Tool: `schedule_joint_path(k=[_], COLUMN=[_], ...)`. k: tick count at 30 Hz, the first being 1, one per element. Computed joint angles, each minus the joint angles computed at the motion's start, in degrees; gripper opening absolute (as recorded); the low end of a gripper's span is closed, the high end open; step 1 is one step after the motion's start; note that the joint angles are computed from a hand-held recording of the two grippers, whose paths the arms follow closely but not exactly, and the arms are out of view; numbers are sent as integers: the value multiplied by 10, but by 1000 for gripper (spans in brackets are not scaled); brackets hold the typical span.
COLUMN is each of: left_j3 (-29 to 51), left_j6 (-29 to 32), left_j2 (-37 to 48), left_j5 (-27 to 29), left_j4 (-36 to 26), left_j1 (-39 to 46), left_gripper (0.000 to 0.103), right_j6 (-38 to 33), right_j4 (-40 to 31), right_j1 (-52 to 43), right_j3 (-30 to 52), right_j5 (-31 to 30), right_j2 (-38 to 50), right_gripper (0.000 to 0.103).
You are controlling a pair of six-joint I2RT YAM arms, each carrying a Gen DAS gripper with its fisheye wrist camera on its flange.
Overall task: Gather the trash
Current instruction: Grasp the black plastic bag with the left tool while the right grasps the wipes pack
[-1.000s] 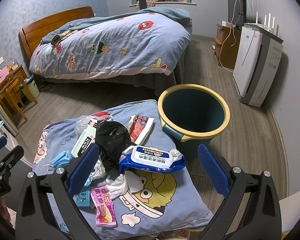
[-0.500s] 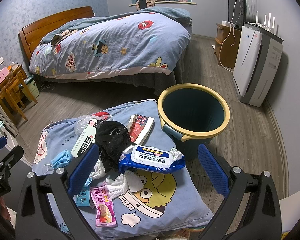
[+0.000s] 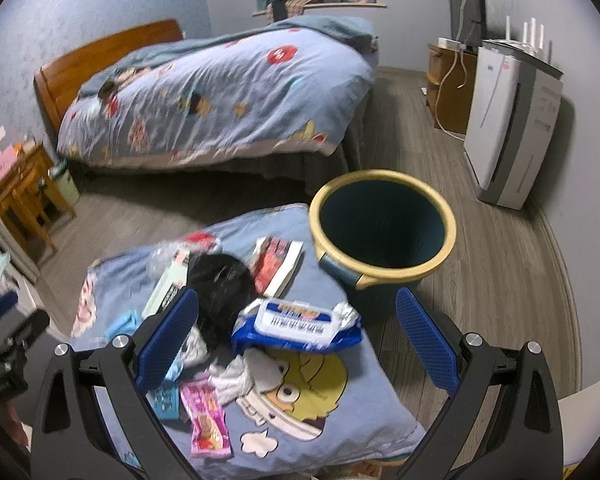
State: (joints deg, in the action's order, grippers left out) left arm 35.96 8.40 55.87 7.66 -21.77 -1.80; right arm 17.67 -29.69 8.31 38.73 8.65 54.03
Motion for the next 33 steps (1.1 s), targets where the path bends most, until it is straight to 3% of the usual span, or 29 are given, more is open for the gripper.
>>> schedule_joint_path(k=[5,8,10,13,18,24,26,27,30,33], left_j3=[31,60,81,106,135,144,143,142,142,157], left_j6=[2,-6,-14,-22,-28,-25,-22,-19,-13,-10], left_j2=[76,135,177,235,301,339,350,355,374,405], left_j5=[11,15,19,17,11,16,16,17,21,31], left_j4=[36,57,68,84,103,118,122,123,124,108], left_j1=[14,30,40,43,20,-36,-60,-71,-107,-136], left_gripper=[98,98,98,98,98,97,96,96,94,80], right_j6=[-83,-140,-195,-243,-303,-361,-376,-383,-388,-379], right_j4=[28,34,35,32,42,86,100,101,100,84], right_j1=[-54,-73,-50,-19,20,34,28,25,15,-1], right_j3=[16,34,37,38,33,27,27,29,30,39], right_j5=[-22,-97,-110,-129,-110,-33,-19,-14,-29,-59], right_j2=[60,120,166,216,271,342,357,364,362,344], right_gripper=[97,97,95,75,61,46,37,25,22,17])
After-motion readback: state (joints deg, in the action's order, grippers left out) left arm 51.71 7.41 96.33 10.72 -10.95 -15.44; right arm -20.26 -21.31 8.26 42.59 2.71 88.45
